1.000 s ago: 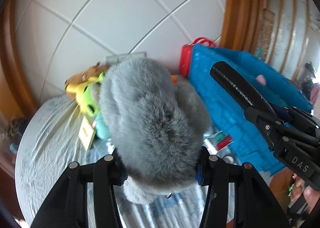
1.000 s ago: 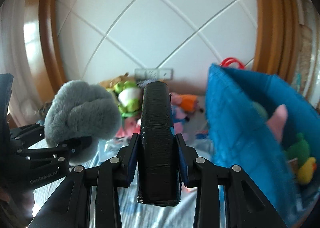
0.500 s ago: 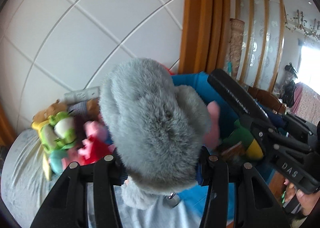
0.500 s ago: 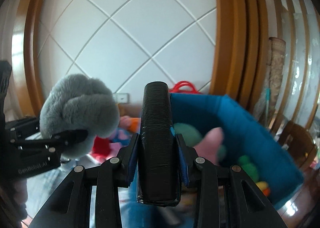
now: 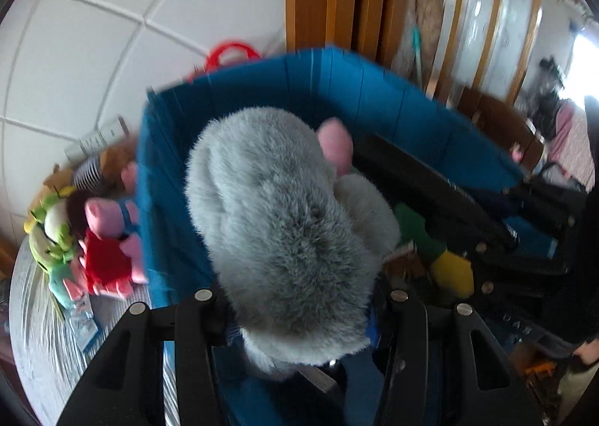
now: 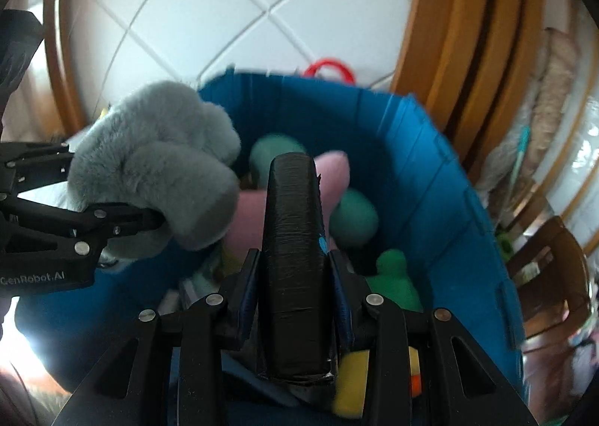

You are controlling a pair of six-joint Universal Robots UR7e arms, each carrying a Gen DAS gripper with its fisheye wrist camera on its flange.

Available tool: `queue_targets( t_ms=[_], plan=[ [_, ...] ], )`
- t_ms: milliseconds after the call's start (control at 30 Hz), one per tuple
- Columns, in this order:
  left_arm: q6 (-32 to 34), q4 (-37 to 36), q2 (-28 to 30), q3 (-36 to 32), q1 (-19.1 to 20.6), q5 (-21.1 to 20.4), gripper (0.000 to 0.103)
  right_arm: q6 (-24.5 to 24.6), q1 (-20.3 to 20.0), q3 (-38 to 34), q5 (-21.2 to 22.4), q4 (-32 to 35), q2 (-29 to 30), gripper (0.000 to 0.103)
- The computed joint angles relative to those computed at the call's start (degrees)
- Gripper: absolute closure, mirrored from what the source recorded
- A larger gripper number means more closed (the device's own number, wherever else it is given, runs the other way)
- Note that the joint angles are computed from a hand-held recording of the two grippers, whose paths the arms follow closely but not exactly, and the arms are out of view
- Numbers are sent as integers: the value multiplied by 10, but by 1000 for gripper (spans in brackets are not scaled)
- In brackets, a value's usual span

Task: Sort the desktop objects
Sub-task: 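Carry the black cylinder and grey elephant plush over the blue crate with both tools, then open both tools to drop the cylinder and elephant into the crate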

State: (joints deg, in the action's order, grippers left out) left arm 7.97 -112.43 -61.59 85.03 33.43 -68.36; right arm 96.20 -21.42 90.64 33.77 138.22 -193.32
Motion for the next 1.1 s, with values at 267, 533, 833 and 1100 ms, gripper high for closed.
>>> queue_targets(
  t_ms=[267, 533, 833, 1100],
  plan=[
    [-35, 110, 35, -24, -5, 20, 54, -182, -48, 18, 97, 92, -4, 69],
    [-45, 128, 35, -24, -1, 6, 41, -192, -51, 28, 119, 94, -2, 66],
    [-27, 120, 12, -8, -12, 15, 26, -167, -46, 26, 107, 52, 1, 35],
    [-11, 82, -41, 21, -14, 20, 26, -103, -8, 6, 87, 11, -9, 1]
  ],
)
